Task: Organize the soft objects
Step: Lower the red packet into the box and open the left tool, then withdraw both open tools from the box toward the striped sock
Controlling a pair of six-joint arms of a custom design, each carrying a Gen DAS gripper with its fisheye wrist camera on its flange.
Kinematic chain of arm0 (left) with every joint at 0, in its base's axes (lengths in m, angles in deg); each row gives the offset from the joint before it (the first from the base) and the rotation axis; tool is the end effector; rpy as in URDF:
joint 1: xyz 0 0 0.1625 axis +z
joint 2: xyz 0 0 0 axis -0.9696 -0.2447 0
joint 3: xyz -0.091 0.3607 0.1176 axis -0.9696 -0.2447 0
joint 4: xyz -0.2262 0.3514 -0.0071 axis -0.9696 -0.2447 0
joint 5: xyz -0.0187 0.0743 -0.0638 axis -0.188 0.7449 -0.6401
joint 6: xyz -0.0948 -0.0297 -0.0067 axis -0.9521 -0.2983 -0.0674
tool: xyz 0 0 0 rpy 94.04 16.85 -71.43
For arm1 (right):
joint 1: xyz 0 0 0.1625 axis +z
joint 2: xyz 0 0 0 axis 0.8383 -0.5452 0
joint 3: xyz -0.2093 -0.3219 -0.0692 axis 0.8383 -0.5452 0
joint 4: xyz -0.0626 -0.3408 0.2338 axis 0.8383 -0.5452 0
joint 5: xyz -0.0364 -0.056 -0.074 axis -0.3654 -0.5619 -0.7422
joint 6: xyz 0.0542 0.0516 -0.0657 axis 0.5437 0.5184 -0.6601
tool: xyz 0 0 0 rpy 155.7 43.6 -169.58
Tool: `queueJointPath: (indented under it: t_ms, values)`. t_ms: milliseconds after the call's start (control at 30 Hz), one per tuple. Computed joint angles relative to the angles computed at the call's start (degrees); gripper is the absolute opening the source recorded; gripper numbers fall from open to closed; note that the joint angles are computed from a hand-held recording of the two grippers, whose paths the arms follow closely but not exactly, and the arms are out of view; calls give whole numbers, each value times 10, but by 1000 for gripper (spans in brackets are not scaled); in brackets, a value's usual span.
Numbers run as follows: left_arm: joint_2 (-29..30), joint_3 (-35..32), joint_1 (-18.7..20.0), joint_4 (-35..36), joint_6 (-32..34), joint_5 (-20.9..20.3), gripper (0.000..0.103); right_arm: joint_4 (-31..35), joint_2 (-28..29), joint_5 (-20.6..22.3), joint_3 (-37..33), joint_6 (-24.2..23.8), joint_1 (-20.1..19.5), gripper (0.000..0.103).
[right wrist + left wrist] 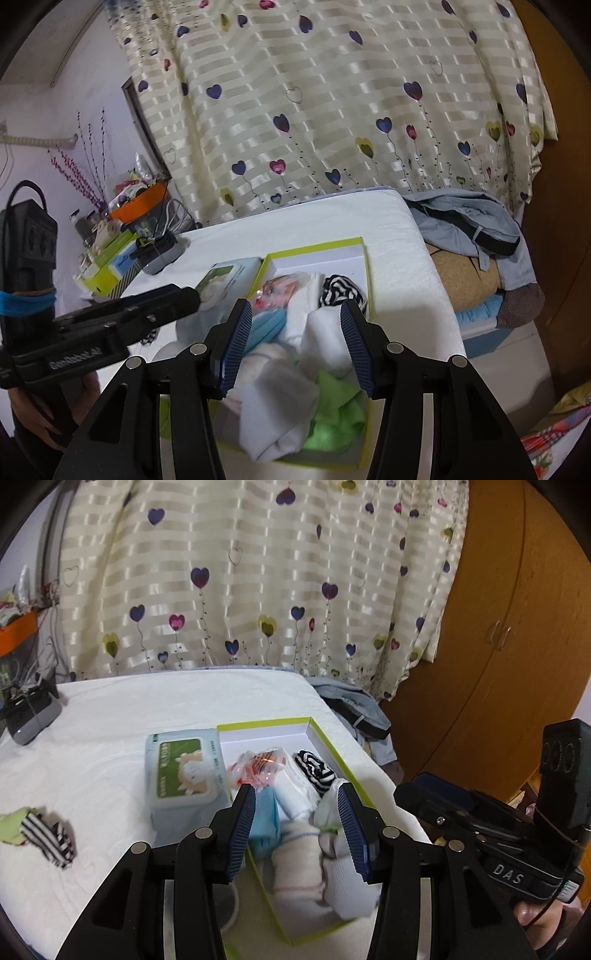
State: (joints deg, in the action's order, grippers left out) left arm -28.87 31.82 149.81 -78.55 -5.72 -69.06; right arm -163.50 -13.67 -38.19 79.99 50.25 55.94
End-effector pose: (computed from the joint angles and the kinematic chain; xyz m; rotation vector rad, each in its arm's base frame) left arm -0.0668 -0.8142 0.3983 0.8844 2.5440 -0.8271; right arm 0.4156 -0.7619 0.0052 0.3790 -2.4993 1.2256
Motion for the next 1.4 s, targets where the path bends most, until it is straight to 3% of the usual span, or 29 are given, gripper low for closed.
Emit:
queueJointPath:
  t_ms: [267,567,1400]
  values:
    - [-78,105,6,-47,0,-13,46,-21,-23,-12,59,1,22,51]
    - [-140,187,15,-86,-12,-11,46,-15,-18,-23,67,-17,49,51]
    - [-179,211,53,-109,-44,-1,46,77,47,-5,-29,-34,72,51]
